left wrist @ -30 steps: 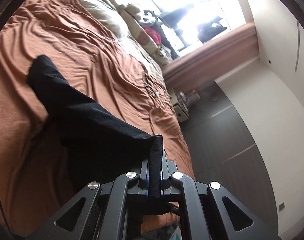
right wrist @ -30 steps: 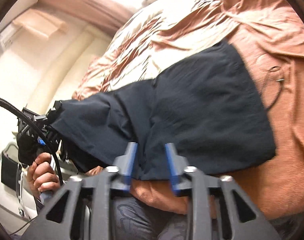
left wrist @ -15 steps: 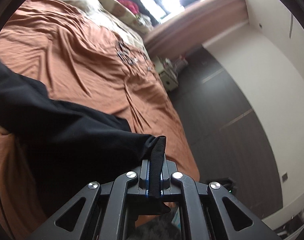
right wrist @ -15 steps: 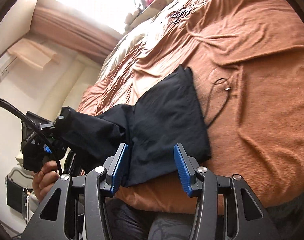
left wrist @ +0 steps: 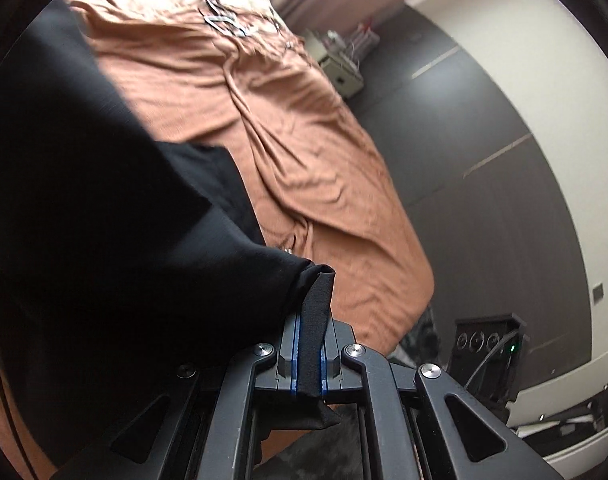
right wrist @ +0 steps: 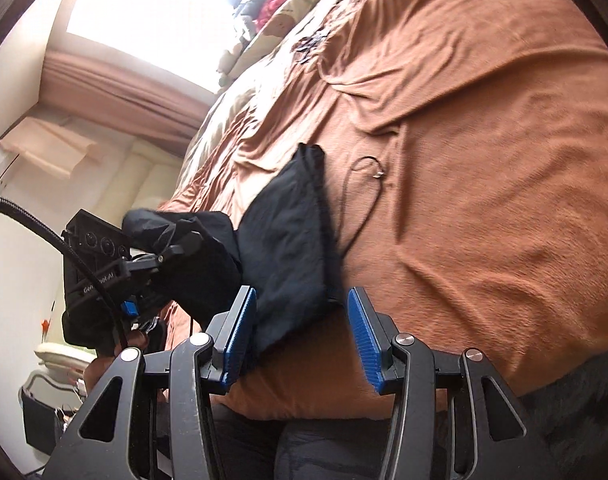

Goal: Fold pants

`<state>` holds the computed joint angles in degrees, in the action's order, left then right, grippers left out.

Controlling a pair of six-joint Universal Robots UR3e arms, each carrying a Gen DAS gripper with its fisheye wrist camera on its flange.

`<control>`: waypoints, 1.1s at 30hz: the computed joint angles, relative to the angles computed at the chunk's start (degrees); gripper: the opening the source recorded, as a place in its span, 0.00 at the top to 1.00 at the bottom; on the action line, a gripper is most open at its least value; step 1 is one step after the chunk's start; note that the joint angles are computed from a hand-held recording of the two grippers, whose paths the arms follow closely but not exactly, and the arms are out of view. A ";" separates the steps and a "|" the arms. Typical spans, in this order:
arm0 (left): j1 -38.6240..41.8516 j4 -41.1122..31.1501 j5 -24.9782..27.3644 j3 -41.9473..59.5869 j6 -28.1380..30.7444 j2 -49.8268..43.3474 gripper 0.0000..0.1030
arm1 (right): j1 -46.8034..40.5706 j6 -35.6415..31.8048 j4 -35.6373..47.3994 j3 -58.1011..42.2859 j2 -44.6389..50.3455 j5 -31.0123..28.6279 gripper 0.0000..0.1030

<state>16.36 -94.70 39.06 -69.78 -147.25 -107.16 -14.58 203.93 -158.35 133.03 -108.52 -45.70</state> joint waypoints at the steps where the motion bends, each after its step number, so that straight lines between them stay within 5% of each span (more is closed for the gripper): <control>1: -0.69 -0.13 0.60 0.00 0.15 -0.42 0.93 | -0.60 -0.38 0.70 0.56 -0.66 0.33 0.56; 11: -1.91 -2.98 3.10 -2.92 0.95 -0.52 0.92 | -2.74 -1.12 0.45 1.67 -0.64 2.91 0.56; 18: 1.56 -8.55 2.64 -3.39 3.41 1.42 0.45 | 0.14 0.17 -3.23 -0.42 3.70 2.75 0.56; 29: 9.41 -7.50 5.49 -7.40 4.65 7.49 0.42 | 8.71 2.95 -5.58 -8.57 13.04 -4.63 0.56; 31: 10.21 -5.90 6.25 -8.29 3.98 7.87 0.42 | 10.53 2.74 -4.08 -10.49 13.97 -7.32 0.65; 32: 11.02 -5.92 6.68 -8.37 4.26 7.92 0.42 | 11.23 2.64 -3.84 -11.05 14.22 -8.22 0.86; 33: 11.91 -5.85 7.15 -8.48 4.59 7.84 0.42 | 11.68 2.27 -2.91 -11.68 14.42 -8.79 0.95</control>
